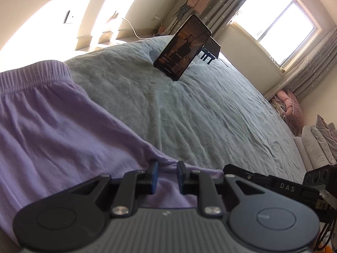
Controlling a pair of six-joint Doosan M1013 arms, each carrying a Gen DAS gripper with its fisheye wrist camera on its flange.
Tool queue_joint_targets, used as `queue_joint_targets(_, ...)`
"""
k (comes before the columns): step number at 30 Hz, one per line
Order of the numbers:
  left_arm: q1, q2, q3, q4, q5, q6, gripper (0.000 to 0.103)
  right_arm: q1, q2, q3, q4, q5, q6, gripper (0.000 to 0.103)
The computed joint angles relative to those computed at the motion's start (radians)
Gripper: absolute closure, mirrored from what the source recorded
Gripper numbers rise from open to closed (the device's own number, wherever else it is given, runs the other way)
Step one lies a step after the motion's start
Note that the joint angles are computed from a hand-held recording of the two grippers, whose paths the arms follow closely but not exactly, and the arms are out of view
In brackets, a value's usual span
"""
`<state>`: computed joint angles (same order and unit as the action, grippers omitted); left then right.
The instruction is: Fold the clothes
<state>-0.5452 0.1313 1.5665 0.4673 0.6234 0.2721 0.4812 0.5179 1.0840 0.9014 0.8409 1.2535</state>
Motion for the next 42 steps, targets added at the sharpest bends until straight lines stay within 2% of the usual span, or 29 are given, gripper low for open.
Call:
queue_joint_targets(1, -0.003, 0.001, -0.005, -0.001, 0.004, 0.03, 0.077, -0.004, -0.015, 0.015, -0.02, -0.02, 0.006, 0.08)
queue_joint_targets(2, -0.007, 0.002, -0.01, -0.005, 0.002, 0.072, 0.066, -0.009, -0.032, 0.033, -0.032, -0.036, 0.01, 0.08)
queue_joint_targets(4, -0.021, 0.004, -0.02, 0.007, -0.007, 0.176, 0.061, -0.015, -0.072, 0.079, -0.071, -0.068, 0.003, 0.078)
queue_joint_targets(7, -0.033, 0.012, -0.034, -0.032, -0.034, 0.355, 0.061, -0.016, -0.135, 0.151, -0.169, -0.121, -0.006, 0.078)
queue_joint_targets(10, -0.017, 0.041, -0.071, -0.301, -0.049, 0.683, 0.063, -0.012, -0.191, 0.219, -0.264, -0.165, -0.025, 0.078)
queue_joint_targets(13, -0.011, 0.078, -0.117, -0.468, 0.008, 0.906, 0.073, -0.01, -0.225, 0.268, -0.255, -0.175, -0.098, 0.078)
queue_joint_targets(14, -0.009, 0.092, -0.134, -0.516, 0.032, 0.973, 0.073, -0.008, -0.231, 0.281, -0.238, -0.174, -0.128, 0.078)
queue_joint_targets(17, -0.01, 0.113, -0.154, -0.569, 0.041, 1.055, 0.073, -0.002, -0.245, 0.311, -0.205, -0.167, -0.199, 0.078)
queue_joint_targets(20, -0.007, 0.119, -0.147, -0.517, 0.003, 1.006, 0.075, 0.01, -0.243, 0.322, -0.264, -0.175, -0.192, 0.078)
queue_joint_targets(22, -0.004, 0.118, -0.132, -0.457, -0.03, 0.949, 0.077, 0.018, -0.243, 0.33, -0.328, -0.189, -0.17, 0.093)
queue_joint_targets(27, 0.047, 0.083, -0.076, -0.504, -0.109, 0.949, 0.08, -0.013, -0.29, 0.379, -0.538, -0.245, 0.034, 0.092)
queue_joint_targets(29, 0.061, 0.066, -0.059, -0.464, -0.119, 0.902, 0.08, -0.029, -0.317, 0.407, -0.593, -0.255, 0.096, 0.092)
queue_joint_targets(30, 0.067, 0.053, -0.048, -0.439, -0.126, 0.874, 0.08, -0.04, -0.335, 0.425, -0.606, -0.262, 0.126, 0.089)
queue_joint_targets(31, 0.07, 0.039, -0.036, -0.4, -0.132, 0.833, 0.072, -0.048, -0.352, 0.44, -0.616, -0.269, 0.148, 0.082)
queue_joint_targets(32, 0.071, 0.023, -0.021, -0.332, -0.138, 0.77, 0.068, -0.054, -0.369, 0.455, -0.627, -0.276, 0.157, 0.08)
queue_joint_targets(36, 0.083, -0.047, 0.05, -0.219, -0.168, 0.67, 0.067, -0.076, -0.43, 0.509, -0.654, -0.291, 0.165, 0.078)
queue_joint_targets(39, 0.086, -0.087, 0.101, -0.091, -0.149, 0.54, 0.067, -0.092, -0.458, 0.537, -0.683, -0.284, 0.188, 0.066)
queue_joint_targets(40, 0.091, -0.098, 0.119, -0.049, -0.144, 0.481, 0.068, -0.097, -0.464, 0.544, -0.697, -0.281, 0.211, 0.066)
queue_joint_targets(41, 0.1, -0.109, 0.139, -0.033, -0.168, 0.441, 0.075, -0.101, -0.468, 0.55, -0.712, -0.278, 0.235, 0.066)
queue_joint_targets(42, 0.111, -0.121, 0.159, -0.016, -0.191, 0.398, 0.077, -0.103, -0.473, 0.556, -0.733, -0.276, 0.261, 0.066)
